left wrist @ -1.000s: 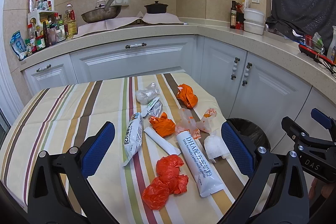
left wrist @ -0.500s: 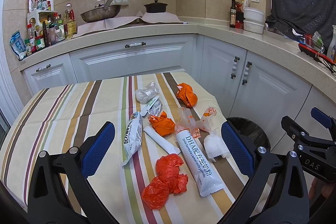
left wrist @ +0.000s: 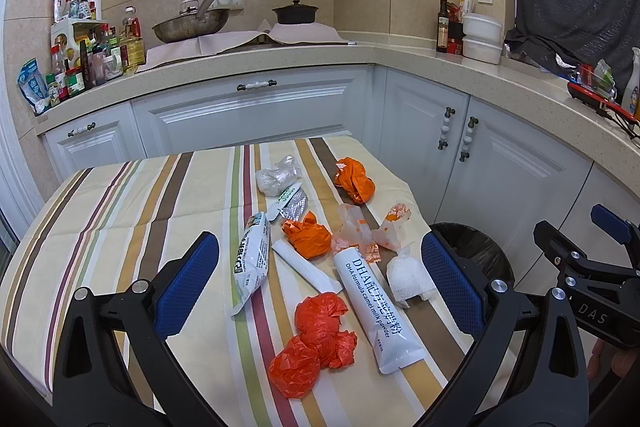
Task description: Collect trash
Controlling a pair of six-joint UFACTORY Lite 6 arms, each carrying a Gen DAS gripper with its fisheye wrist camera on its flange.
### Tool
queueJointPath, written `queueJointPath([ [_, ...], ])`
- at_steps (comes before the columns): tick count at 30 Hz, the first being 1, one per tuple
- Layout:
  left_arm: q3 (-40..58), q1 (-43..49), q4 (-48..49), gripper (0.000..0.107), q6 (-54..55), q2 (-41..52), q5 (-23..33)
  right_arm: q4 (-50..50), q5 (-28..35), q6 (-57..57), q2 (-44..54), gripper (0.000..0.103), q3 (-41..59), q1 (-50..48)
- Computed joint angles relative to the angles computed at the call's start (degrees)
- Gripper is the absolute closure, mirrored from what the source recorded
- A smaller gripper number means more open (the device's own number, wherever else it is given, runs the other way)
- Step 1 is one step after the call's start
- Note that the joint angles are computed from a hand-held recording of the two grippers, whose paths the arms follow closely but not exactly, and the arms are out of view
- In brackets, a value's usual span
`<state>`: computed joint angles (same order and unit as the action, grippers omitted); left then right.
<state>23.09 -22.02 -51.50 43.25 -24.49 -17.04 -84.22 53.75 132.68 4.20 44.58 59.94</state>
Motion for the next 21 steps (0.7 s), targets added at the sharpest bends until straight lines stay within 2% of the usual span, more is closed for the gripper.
queueJointPath([
  [2,-0.6,-1.1,0.9,0.008,-1.6,0.8,-1.5,-0.1,-0.1,0.2,-0.1,0.006,-0.2,0.0],
  [8,-0.6,-2.1,-1.8,0.008,0.5,0.8,-1.7,-0.2,-0.2,0.3,0.2,0.006,-0.3,-0.1],
  [21,-0.8,-2.2,-1.3,0.008,-0.1,1.0,-1.8,-1.5,-0.8,2.3,0.7,0.006,-0.7,-0.1],
])
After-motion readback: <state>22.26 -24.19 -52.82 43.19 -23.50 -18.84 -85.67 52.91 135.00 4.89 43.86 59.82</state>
